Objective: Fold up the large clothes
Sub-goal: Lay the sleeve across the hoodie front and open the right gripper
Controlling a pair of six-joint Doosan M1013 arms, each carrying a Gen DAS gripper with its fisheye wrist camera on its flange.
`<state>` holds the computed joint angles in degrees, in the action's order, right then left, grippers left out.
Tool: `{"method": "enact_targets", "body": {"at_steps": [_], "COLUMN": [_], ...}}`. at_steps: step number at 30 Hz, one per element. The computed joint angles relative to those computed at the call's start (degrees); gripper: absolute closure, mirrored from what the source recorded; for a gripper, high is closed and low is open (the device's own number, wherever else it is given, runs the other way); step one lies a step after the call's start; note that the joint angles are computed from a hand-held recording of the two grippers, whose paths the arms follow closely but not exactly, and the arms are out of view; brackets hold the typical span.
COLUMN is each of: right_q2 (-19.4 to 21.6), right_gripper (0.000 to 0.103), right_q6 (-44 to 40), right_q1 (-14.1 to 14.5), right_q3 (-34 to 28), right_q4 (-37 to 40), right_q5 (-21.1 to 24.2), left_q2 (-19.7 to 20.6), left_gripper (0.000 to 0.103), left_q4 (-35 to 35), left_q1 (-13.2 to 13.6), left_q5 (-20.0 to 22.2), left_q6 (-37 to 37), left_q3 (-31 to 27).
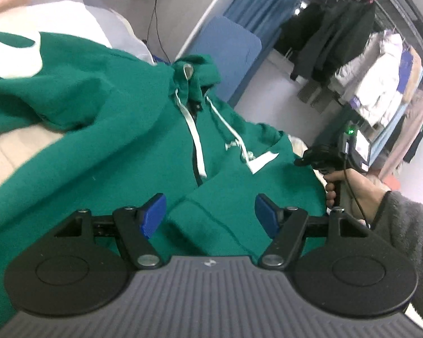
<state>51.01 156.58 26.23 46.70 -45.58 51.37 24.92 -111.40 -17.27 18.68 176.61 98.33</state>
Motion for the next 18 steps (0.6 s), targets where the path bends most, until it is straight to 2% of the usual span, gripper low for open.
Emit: {"method": "enact_targets", "body": {"at_steps": [2,6,8,10,11,13,18], "right_q2": [-0.2,-1.2,-2.7,-3.9,-4.5,-6.3,-10.3], "right_gripper": [0.095,0.092,0.085,0.052,0.046,0.046,0.046], "right_q6": [0.7,4.8,9.1,11.2,12.2,14.7,17.3], "right_q1": [-0.5,0.0,0.2,0.7,1.1,1.7,3.7], "right_q3": [1.6,4.5,6.5,7.9,8.3,11.0,17.0], "right_q4": [1.0,-2.7,-3.4,-4.5,-5.5,-8.3,-10.0], "right_q5": [-0.9,-4.1,-6.4,-7.3,-8.0,-10.8,-16.6], "left_q2": [0.3,1.0,1.2,1.2,1.0,0.7,-0.2], "left_gripper": [0.029,0.029,0.029,0.029,0.029,0.029,0.029], "left_q4": [3.3,6.9,8.9,10.5,10.4,6.9,6.8], "left_q1": [-0.6,-1.0,-1.1,-1.0,-1.0,-0.9,-0.5], "left_q5": [-1.9,-3.5,-4.2,-5.0,-5.2,-5.5,-4.5], "left_q6": [-2.0,-5.0,-7.1,-9.3,-9.5,-6.6,-8.1], "left_q3": [-0.6,-1.5,-1.8,-1.9,-1.7,-1.2,-0.2]}}
